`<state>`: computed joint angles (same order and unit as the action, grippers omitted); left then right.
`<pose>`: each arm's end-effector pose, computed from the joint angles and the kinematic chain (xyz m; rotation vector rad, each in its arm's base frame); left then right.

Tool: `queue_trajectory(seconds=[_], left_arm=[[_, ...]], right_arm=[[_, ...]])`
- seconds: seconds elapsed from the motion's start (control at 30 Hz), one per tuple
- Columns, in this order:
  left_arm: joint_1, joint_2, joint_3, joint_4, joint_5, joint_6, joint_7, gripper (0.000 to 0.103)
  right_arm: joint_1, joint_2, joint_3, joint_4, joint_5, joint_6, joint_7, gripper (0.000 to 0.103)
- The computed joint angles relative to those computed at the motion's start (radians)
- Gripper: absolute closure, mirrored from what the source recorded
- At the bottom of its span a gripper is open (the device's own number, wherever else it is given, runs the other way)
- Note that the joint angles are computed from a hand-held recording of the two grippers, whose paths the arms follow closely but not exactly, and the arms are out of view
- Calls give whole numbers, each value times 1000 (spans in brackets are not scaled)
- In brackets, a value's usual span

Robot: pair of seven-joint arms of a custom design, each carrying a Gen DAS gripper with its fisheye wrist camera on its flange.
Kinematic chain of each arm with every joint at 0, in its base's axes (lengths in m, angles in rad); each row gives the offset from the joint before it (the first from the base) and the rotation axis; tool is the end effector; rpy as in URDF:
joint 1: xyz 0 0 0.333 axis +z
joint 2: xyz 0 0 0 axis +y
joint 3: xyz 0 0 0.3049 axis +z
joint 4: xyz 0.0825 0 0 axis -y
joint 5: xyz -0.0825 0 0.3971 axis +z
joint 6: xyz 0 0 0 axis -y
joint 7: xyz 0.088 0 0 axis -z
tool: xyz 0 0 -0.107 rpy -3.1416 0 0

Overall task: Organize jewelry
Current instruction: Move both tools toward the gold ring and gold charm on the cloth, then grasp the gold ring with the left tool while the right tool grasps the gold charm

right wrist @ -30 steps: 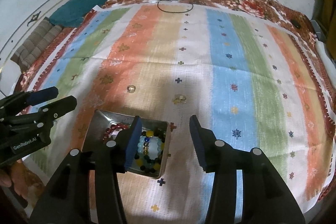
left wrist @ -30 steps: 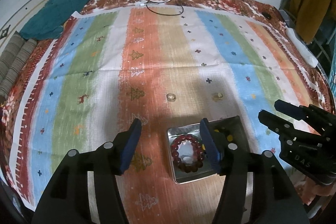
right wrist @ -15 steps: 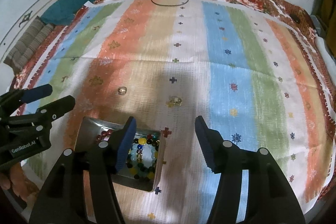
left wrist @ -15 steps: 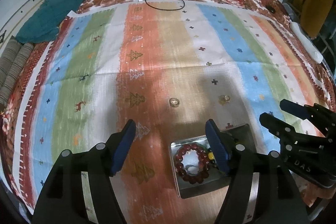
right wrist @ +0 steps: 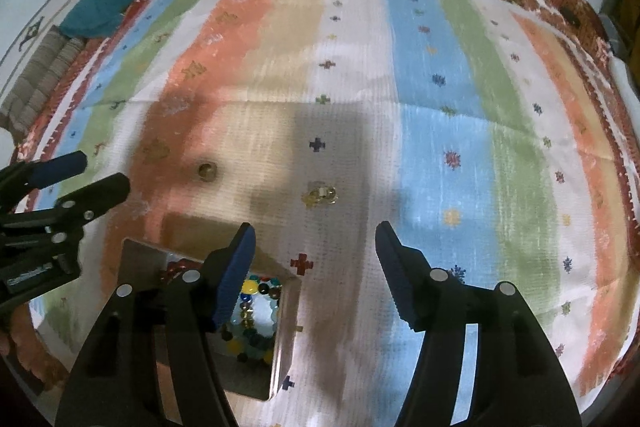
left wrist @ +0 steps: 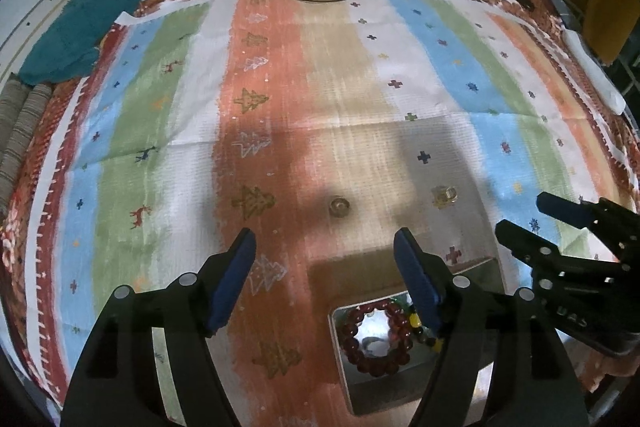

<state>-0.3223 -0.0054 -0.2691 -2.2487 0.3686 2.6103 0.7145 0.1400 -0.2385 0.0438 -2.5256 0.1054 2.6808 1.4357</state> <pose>0.4626 -0.3202 0.3859 -1.9842 2.0239 -0.4976 0.4765 0.0852 0.3850 -2.1985 1.7349 -0.3292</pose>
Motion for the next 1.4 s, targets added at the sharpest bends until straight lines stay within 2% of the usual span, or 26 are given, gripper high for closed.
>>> queue_trajectory(seconds=[0.83, 1.07, 1.17, 1.4], left_arm=[[17, 193, 13, 154, -106, -43, 172, 35], [26, 265, 9, 212, -149, -77, 234, 44], [27, 287, 9, 233, -163, -89, 251, 50], [23, 346, 10, 292, -175, -119, 272, 56]], right_arm=[[17, 213, -20, 164, -50, -76, 27, 41], [23, 277, -32, 209, -56, -92, 30, 42], [26, 297, -33, 228, -44, -99, 21, 47], [39, 334, -38, 256, -63, -109, 28, 56]])
